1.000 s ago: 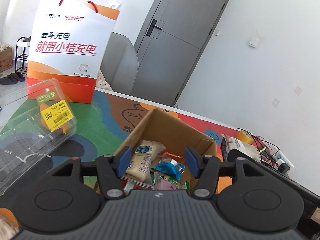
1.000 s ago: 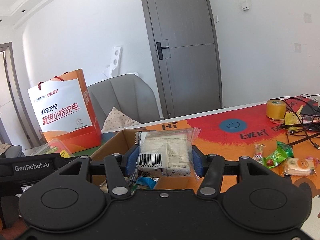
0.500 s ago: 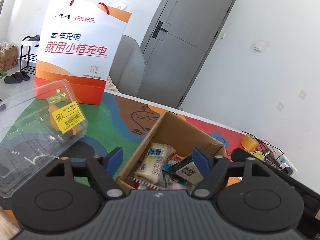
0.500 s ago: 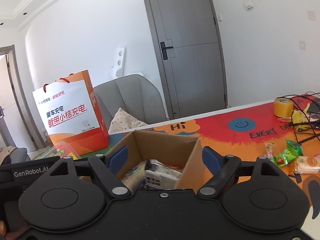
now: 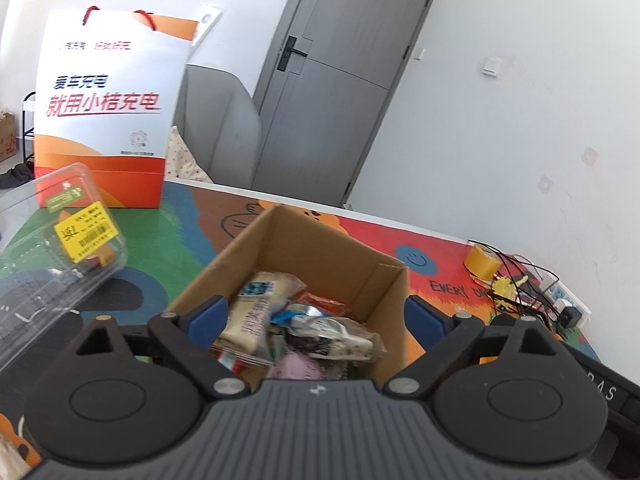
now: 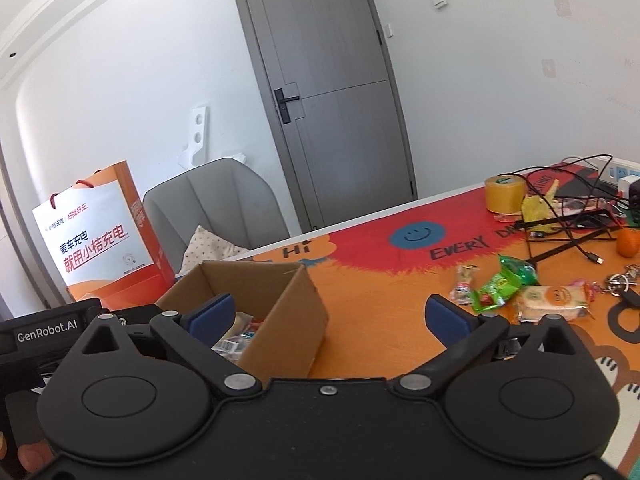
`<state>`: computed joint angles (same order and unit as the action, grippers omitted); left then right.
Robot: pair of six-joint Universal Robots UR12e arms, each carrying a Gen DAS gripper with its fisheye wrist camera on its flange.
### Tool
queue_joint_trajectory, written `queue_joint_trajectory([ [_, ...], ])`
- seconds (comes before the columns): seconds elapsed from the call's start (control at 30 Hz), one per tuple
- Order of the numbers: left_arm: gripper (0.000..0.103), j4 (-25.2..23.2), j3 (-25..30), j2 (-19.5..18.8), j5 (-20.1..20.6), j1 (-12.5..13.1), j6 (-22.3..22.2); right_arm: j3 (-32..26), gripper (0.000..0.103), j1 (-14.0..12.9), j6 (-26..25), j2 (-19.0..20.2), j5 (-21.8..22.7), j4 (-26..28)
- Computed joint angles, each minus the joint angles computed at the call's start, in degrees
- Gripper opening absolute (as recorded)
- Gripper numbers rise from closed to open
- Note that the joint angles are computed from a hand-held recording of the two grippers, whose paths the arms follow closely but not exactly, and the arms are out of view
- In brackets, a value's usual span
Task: Organize snacks
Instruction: 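Move both tools back from the box toward the remaining snacks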
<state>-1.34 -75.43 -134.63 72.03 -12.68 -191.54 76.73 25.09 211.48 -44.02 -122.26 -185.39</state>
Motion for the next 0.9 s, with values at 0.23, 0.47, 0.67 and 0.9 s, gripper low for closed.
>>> queue_joint_trajectory([
  [0.23, 0.097, -0.59, 0.43, -0.16, -0.23, -1.24, 1.56, 3.50, 0.103, -0.40, 1.44, -1.93, -0.42, -0.45],
  [0.47, 0.097, -2.88, 1.44, -0.25, -0.76, -2.41, 4.19, 7.51, 0.103, -1.25, 4.30, -4.28, -0.65, 0.14],
  [0.67, 0.097, -5.30, 2.74, -0.60, -1.96, -3.35, 6.56, 10.01, 0.103, -1.89, 5.78, -5.57, -0.90, 0.06],
  [0.9, 0.097, -7.12, 4.27, -1.40, -3.28, -4.64, 8.98, 12.92, 0.103, -2.77, 8.24, -6.84, -1.26, -0.42],
])
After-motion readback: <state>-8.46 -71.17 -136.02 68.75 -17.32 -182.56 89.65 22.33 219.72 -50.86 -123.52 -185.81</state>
